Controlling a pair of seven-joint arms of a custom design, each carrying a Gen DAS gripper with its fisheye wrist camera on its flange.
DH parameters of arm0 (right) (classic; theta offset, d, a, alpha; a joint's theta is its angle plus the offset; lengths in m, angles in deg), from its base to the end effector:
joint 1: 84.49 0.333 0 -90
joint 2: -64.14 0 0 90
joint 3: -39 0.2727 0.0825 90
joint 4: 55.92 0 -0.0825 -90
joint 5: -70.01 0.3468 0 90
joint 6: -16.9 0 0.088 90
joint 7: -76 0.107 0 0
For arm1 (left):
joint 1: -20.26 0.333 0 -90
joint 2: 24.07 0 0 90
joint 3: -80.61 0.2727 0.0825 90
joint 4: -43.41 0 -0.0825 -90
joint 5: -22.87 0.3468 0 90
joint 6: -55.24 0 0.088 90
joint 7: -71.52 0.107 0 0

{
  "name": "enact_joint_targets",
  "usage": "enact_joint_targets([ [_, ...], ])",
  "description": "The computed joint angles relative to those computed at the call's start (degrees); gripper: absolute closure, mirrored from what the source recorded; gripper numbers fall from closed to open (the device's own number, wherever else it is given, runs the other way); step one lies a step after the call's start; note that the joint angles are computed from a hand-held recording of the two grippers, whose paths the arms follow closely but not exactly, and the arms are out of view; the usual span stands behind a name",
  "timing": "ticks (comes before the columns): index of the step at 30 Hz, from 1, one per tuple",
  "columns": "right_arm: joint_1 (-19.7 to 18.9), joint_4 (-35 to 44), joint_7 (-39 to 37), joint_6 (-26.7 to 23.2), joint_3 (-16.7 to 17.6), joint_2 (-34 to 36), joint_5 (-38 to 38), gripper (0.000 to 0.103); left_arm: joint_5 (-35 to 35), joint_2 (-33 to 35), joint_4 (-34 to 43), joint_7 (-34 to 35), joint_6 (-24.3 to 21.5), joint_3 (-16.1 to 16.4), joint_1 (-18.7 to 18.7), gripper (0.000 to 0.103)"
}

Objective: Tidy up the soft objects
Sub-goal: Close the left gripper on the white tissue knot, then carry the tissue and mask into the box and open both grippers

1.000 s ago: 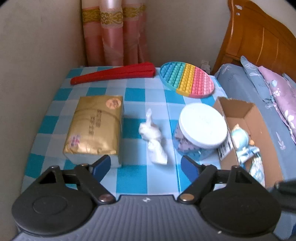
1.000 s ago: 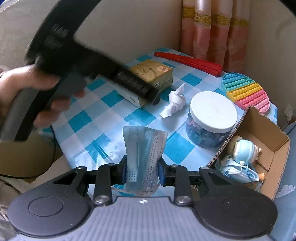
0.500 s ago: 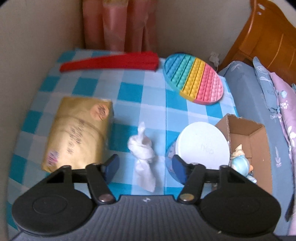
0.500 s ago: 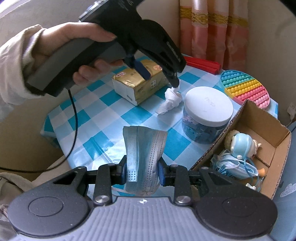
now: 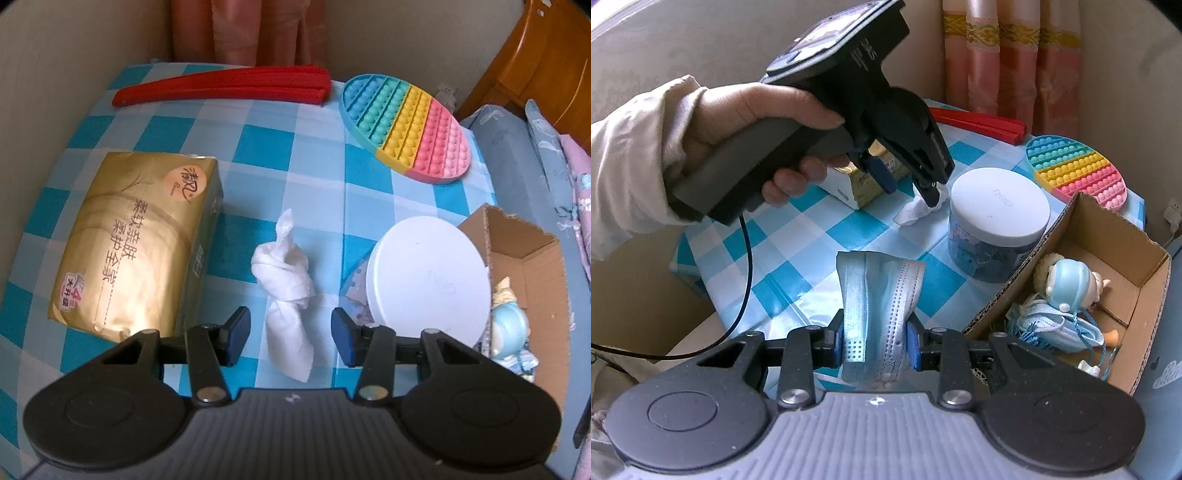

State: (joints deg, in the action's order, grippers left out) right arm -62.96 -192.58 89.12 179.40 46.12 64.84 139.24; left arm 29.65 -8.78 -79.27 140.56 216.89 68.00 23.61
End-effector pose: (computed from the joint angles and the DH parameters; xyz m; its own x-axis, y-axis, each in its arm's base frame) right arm 0.4462 0.1886 0.3233 0.7046 -0.6962 -0.1375 -0.6099 -0.4950 -0.6189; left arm 0.5606 -0.0942 0.3129 0.0930 -0.9877 0.1253 -0.9110 -0.1352 -0.3895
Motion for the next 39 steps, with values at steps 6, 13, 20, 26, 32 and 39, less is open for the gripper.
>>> enact_joint_targets([
  [6, 0.11, -0.2, -0.47, -0.11, -0.05, -0.39, 0.59, 0.067, 6.88, 1.62, 1.23, -5.04, -0.95, 2.73, -3.18, 0.061],
  [13, 0.16, -0.34, 0.45, -0.12, -0.02, -0.23, -0.07, 0.067, 15.18, 3.43, 2.71, -11.68, -0.64, 4.75, -5.37, 0.076],
  [20, -0.01, -0.19, 0.87, -0.21, -0.15, -0.23, 0.13, 0.067, 19.77, 3.31, 2.32, -14.08, 0.15, 4.92, -5.52, 0.087],
  [26, 0.23, -0.72, 0.85, 0.44, -0.05, -0.81, 0.22, 0.067, 20.46, 2.15, 0.43, -13.65, 2.0, 4.5, -4.81, 0.094],
  [32, 0.31, -0.84, 2.73, 0.81, -0.19, -0.82, -1.0, 0.067, 18.77, 0.15, -2.39, -10.31, 3.46, 3.35, -3.4, 0.094],
  [39, 0.14, -1.24, 3.66, 1.45, -0.37, -1.24, -1.35, 0.067, 13.41, -4.41, -7.44, -2.92, 4.02, 1.4, -1.42, 0.094],
])
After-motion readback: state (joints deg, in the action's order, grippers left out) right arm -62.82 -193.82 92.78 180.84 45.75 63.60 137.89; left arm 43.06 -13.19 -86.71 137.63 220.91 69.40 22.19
